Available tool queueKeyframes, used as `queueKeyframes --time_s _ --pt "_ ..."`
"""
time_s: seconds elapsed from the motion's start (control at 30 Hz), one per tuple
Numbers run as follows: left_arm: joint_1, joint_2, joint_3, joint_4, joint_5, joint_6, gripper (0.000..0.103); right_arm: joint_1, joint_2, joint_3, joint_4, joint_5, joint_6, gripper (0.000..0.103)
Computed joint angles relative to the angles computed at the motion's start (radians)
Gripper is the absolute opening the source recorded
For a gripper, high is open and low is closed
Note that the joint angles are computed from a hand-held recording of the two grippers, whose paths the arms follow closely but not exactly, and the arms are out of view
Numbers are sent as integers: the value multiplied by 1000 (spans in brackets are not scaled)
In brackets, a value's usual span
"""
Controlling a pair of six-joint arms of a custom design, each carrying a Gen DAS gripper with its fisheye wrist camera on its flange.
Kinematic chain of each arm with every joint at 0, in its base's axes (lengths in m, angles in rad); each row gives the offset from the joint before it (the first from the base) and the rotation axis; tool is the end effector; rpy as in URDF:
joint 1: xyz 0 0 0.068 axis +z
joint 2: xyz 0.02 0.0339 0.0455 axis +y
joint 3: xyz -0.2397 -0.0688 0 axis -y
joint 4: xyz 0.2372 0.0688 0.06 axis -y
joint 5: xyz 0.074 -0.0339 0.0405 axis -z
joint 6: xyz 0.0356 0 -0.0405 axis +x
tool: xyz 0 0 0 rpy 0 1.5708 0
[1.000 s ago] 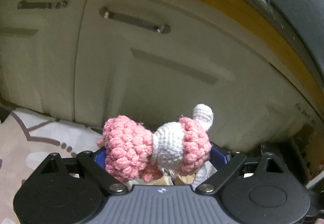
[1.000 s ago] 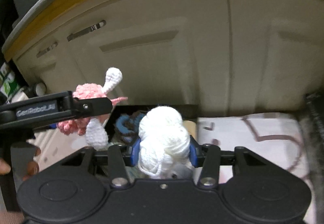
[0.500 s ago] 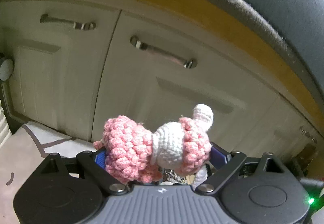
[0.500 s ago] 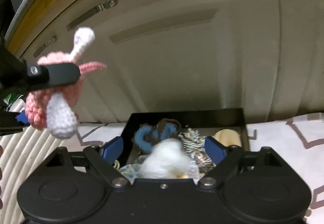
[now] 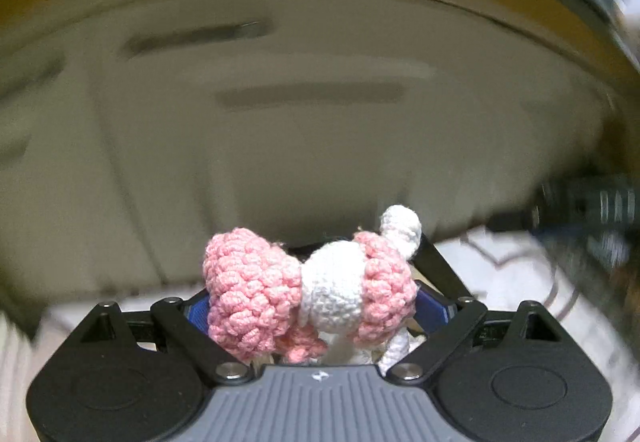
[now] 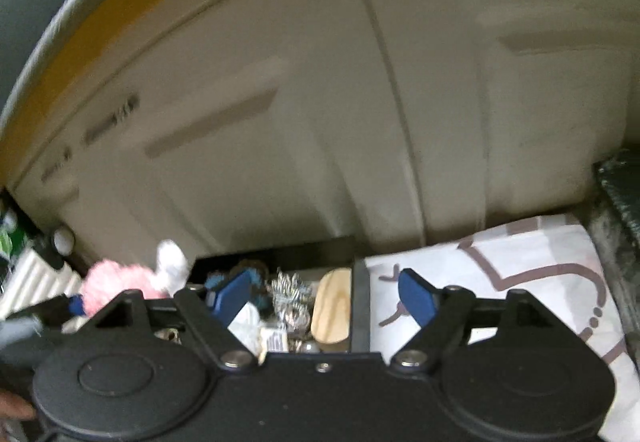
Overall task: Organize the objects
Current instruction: 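Lower both tools over the box and open them to drop the toy and yarn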
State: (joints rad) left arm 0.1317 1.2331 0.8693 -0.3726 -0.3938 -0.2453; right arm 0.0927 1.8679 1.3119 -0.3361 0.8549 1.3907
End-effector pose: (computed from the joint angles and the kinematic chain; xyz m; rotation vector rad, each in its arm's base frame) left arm 0.2587 0.0481 0.2396 -0.6200 2.1834 0.3934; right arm 0.3853 0.0088 0.1927 1.5286 1.4597 -0.2033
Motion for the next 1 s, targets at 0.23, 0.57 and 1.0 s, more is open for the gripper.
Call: queueKeyframes --time_s 0.23,0.57,1.0 --pt "-107 160 45 103 -4 164 93 -3 -5 -26 53 8 -33 82" --pt "-100 261 32 231 18 202 103 -24 24 -25 131 -37 -85 78" --pt "16 123 4 68 162 155 103 -43 164 130 117 -128 -272 56"
